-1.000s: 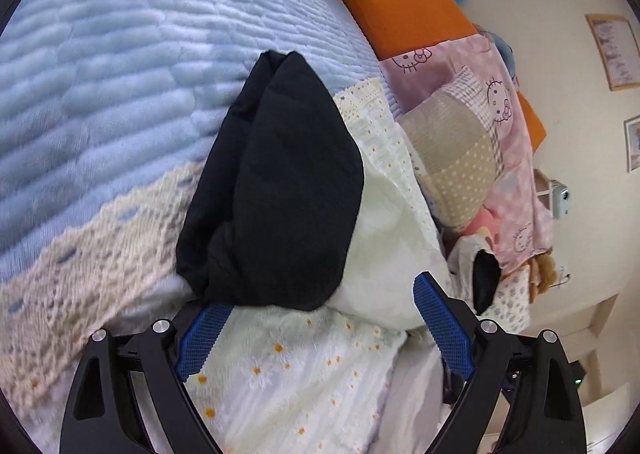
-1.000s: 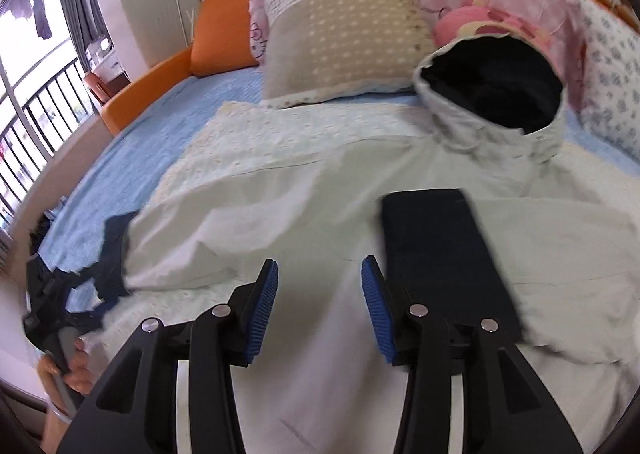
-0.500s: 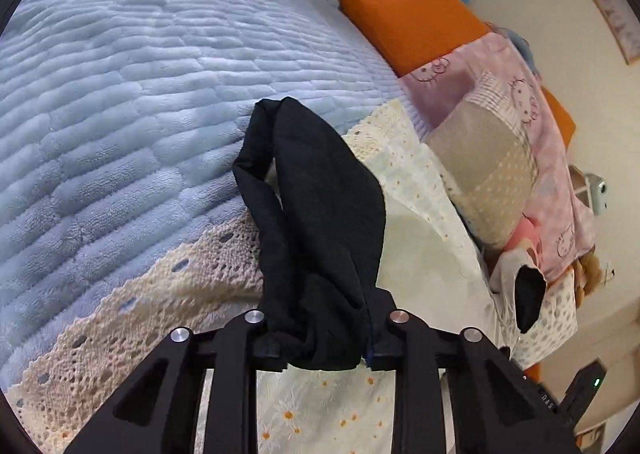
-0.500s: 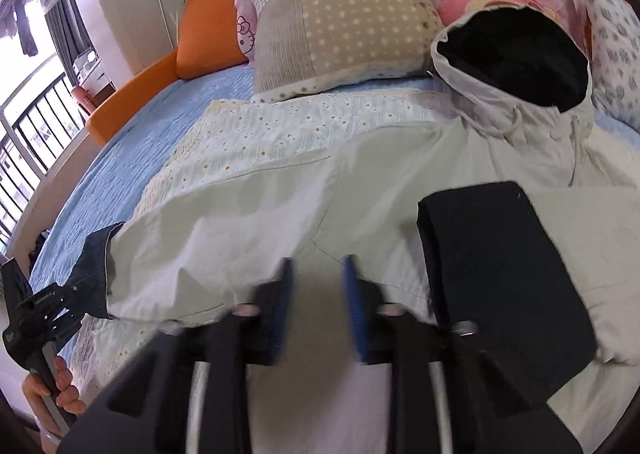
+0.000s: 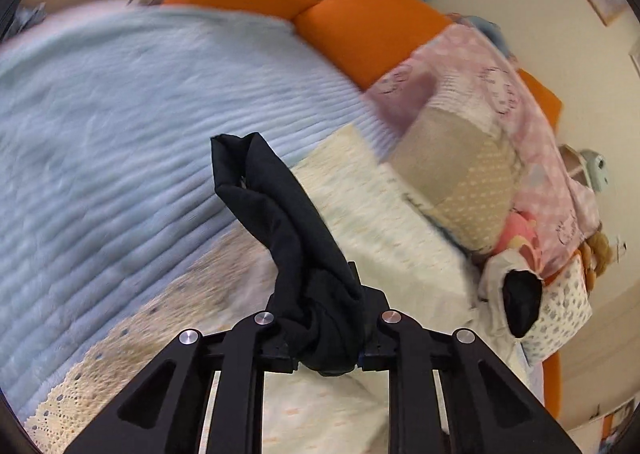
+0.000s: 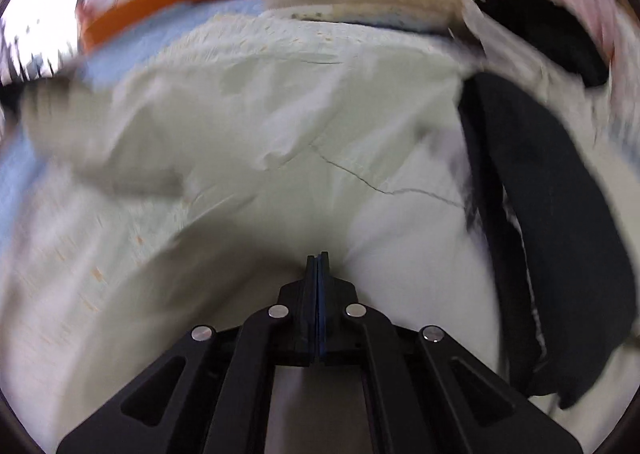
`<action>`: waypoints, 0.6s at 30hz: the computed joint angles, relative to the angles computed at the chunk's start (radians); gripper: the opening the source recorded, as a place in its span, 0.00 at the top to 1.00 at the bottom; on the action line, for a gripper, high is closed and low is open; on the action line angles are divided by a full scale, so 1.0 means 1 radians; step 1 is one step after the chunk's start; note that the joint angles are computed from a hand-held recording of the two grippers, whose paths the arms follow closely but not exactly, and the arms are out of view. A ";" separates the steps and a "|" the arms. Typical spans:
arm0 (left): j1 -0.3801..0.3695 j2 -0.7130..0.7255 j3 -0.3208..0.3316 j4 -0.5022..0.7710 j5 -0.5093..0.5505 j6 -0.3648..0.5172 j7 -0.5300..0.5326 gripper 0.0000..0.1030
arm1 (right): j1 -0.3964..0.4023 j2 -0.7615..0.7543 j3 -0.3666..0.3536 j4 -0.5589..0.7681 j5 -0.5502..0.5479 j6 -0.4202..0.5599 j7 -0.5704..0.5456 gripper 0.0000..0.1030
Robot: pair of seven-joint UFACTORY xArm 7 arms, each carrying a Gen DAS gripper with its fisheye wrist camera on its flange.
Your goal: Fold large clothes
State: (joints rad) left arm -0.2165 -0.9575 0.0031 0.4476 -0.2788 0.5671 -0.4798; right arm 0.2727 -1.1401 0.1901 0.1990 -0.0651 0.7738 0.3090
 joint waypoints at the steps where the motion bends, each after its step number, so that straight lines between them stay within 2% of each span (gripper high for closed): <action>1: -0.005 0.020 -0.020 0.035 0.008 0.000 -0.003 0.78 | -0.005 0.011 0.049 0.010 -0.023 0.014 0.013 1.00; 5: -0.054 0.144 -0.121 0.220 0.036 -0.022 -0.028 0.78 | 0.003 0.035 0.171 0.028 -0.118 0.060 0.061 1.00; 9: -0.101 0.298 -0.233 0.412 0.081 -0.042 -0.072 0.78 | 0.034 0.038 0.226 0.032 -0.190 0.104 0.102 1.00; 11: -0.103 0.379 -0.318 0.512 0.123 -0.071 -0.134 0.78 | 0.068 0.037 0.273 0.036 -0.229 0.149 0.119 1.00; 12: -0.114 0.410 -0.338 0.544 0.139 -0.082 -0.151 0.78 | 0.095 0.032 0.291 0.036 -0.243 0.174 0.124 1.00; 16: -0.135 0.623 -0.495 0.761 0.282 -0.065 -0.250 0.78 | 0.158 0.017 0.282 0.032 -0.280 0.229 0.126 1.00; 18: -0.138 0.732 -0.586 0.864 0.401 -0.047 -0.321 0.78 | 0.170 0.017 0.286 0.028 -0.301 0.237 0.129 1.00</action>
